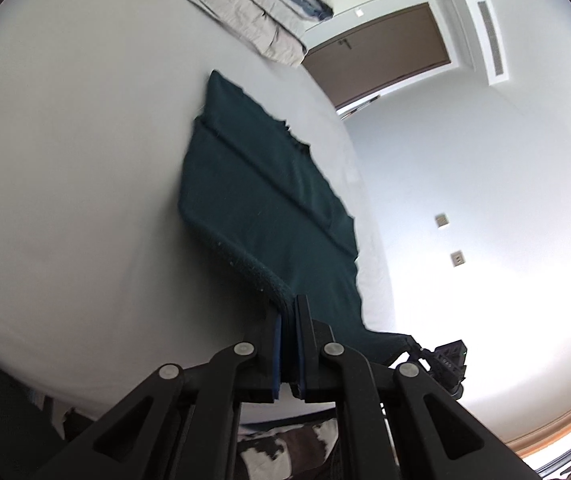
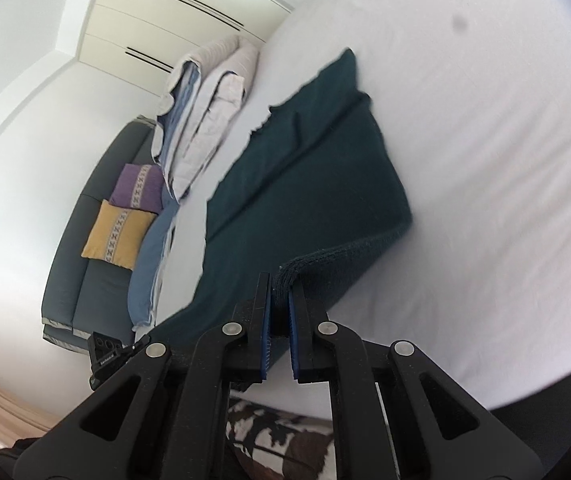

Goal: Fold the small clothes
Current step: 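Carry the hem over the body with both grippers and lay it near the collar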

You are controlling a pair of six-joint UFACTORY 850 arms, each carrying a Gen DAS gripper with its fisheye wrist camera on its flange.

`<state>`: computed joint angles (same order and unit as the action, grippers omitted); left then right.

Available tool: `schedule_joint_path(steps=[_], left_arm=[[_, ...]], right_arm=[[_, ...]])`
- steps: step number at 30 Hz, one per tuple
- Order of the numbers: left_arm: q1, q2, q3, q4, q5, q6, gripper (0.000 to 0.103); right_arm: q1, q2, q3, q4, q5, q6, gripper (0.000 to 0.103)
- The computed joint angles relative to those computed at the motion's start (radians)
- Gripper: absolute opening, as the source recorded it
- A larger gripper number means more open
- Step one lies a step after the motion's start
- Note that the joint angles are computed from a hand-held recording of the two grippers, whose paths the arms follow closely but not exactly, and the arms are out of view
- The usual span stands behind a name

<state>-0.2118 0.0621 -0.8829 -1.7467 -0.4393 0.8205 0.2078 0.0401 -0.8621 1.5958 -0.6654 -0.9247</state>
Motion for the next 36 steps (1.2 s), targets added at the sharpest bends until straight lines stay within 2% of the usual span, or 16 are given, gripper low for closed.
schedule_joint_path(steps=[6, 14, 22, 28, 30, 34, 36], left_arm=[[0.035, -0.052, -0.067, -0.100, -0.031, 0.083, 0.007], [0.086, -0.195, -0.241, -0.163, -0.052, 0.131, 0.007], [0.130, -0.383, -0.463, -0.120, -0.077, 0.056, 0.007], [0.171, -0.555, -0.646, -0.094, -0.091, -0.067, 0.007], [0.179, -0.611, -0.708, -0.058, -0.094, -0.124, 0.007], [0.183, -0.729, -0.875, 0.118, -0.058, -0.291, 0.007], [0.187, -0.786, -0.957, 0.214, -0.056, -0.388, 0.007]], right_arm=[[-0.004, -0.087, -0.136, 0.024, 0.009, 0.001, 0.006], [-0.019, -0.237, -0.372, 0.001, 0.047, 0.051, 0.006], [-0.004, -0.462, -0.680, -0.120, 0.111, 0.195, 0.006], [0.006, -0.669, -0.952, -0.270, 0.151, 0.387, 0.006], [0.009, -0.757, -1.077, -0.365, 0.148, 0.497, 0.006], [0.024, -0.915, -1.304, -0.575, 0.147, 0.713, 0.006], [0.026, -1.030, -1.482, -0.707, 0.109, 0.865, 0.006]])
